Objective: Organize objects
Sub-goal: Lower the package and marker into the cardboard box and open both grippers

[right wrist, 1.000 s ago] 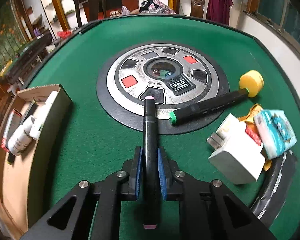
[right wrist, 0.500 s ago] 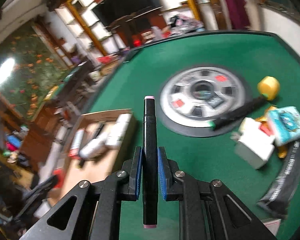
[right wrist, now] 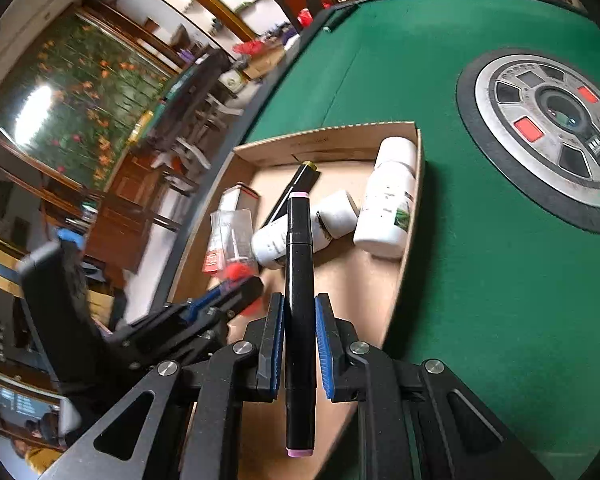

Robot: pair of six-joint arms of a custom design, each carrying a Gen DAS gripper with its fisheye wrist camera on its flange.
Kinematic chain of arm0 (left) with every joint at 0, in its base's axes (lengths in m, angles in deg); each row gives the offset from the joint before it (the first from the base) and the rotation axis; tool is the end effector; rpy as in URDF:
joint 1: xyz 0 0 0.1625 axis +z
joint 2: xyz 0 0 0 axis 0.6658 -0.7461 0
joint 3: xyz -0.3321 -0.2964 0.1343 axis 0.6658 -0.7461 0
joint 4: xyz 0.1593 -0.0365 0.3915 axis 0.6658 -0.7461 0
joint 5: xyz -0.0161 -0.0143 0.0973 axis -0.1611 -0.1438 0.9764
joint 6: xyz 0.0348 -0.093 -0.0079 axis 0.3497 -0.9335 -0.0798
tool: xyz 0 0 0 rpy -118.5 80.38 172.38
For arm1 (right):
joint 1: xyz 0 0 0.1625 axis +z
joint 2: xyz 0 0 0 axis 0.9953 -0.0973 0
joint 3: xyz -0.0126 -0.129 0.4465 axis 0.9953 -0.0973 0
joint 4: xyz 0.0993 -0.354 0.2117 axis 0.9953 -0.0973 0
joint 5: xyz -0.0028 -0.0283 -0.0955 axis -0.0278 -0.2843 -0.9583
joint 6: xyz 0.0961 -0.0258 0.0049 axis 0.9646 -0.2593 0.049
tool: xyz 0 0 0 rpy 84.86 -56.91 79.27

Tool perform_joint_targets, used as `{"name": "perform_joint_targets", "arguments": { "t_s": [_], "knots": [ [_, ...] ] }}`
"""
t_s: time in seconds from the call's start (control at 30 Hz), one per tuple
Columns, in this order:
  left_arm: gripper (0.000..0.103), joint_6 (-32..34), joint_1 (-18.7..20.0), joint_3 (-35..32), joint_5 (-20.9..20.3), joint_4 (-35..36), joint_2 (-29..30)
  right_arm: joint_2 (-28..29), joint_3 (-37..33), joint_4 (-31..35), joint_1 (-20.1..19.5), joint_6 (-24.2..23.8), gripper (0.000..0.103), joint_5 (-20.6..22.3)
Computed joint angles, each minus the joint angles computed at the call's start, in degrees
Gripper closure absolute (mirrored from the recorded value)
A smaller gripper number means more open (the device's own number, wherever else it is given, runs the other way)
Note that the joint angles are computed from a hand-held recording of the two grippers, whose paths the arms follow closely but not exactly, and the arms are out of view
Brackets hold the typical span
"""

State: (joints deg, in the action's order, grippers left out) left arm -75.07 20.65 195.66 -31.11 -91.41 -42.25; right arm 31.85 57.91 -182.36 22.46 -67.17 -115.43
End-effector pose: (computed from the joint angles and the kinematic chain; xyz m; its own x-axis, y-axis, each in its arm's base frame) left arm -0.1141 -0.6358 0.2037 -0.8177 0.1478 -0.5564 0.3744 0.8707 -0.3189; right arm 0.3006 -0.6241 0.0737 -0.9716 -0.0963 0.2163 -0.1700 0.9195 -0.3544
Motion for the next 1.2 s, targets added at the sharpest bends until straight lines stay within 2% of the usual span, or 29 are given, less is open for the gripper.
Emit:
{"name": "perform_joint_targets", "arguments": {
  "t_s": [0.1,0.33,0.4,0.47,0.53,0.57,0.6,0.63,0.67,0.77,0.8,0.87,1.0,1.2],
  "knots": [
    [0.089,1.0,0.6,-0.8,-0.8,-0.2,0.3,2.4,-3.1,1.2,0.5,0.7,0.086,-3.8],
    [0.088,2.2,1.4,0.2,-3.8,-2.4,-0.5,4.8,-6.5,2.6,0.3,2.1,0.086,-7.9],
    [0.081,2.8,1.0,1.2,-3.4,-4.1,-1.2,4.7,-6.6,3.0,0.2,2.3,0.086,-8.6],
    [0.069,3.6,0.8,1.7,-3.1,-5.3,-1.6,5.0,-6.9,2.8,0.4,2.2,0.086,-9.1],
    [0.064,3.9,0.1,3.1,-2.6,-7.0,-2.6,5.2,-6.9,2.5,0.4,2.2,0.086,-9.5],
    [0.056,3.8,-0.2,3.8,-2.3,-7.8,-3.2,5.3,-6.9,2.4,0.5,2.0,0.085,-9.9],
    [0.05,3.3,-0.6,4.9,-2.0,-8.9,-4.1,5.3,-6.8,2.1,0.6,1.7,0.082,-10.1],
    [0.04,2.9,-0.7,5.4,-1.8,-9.5,-4.6,5.2,-6.5,1.3,0.7,1.3,0.078,-10.6],
    [0.035,2.2,-0.9,6.2,-1.7,-10.4,-5.4,5.0,-5.9,0.4,0.9,1.1,0.068,-11.0],
    [0.025,0.0,-1.2,8.1,-1.2,-11.5,-7.5,3.6,-4.1,-2.0,0.9,-0.4,0.049,-9.4],
    [0.024,-0.9,-1.2,8.6,-0.9,-11.5,-8.2,3.2,-3.6,-2.9,1.0,-1.0,0.036,-9.3],
    [0.023,-2.6,-1.3,9.6,-0.3,-11.7,-9.3,2.7,-2.2,-6.3,1.9,-2.8,0.027,-10.5],
    [0.023,-6.6,-1.5,12.5,1.4,-12.9,-11.9,1.5,0.4,-11.5,3.5,-7.3,0.018,-12.7],
    [0.023,-11.0,-2.9,17.0,4.7,-16.2,-15.3,-0.3,6.3,-22.6,5.1,-12.1,0.012,-16.0]
  ]
}}
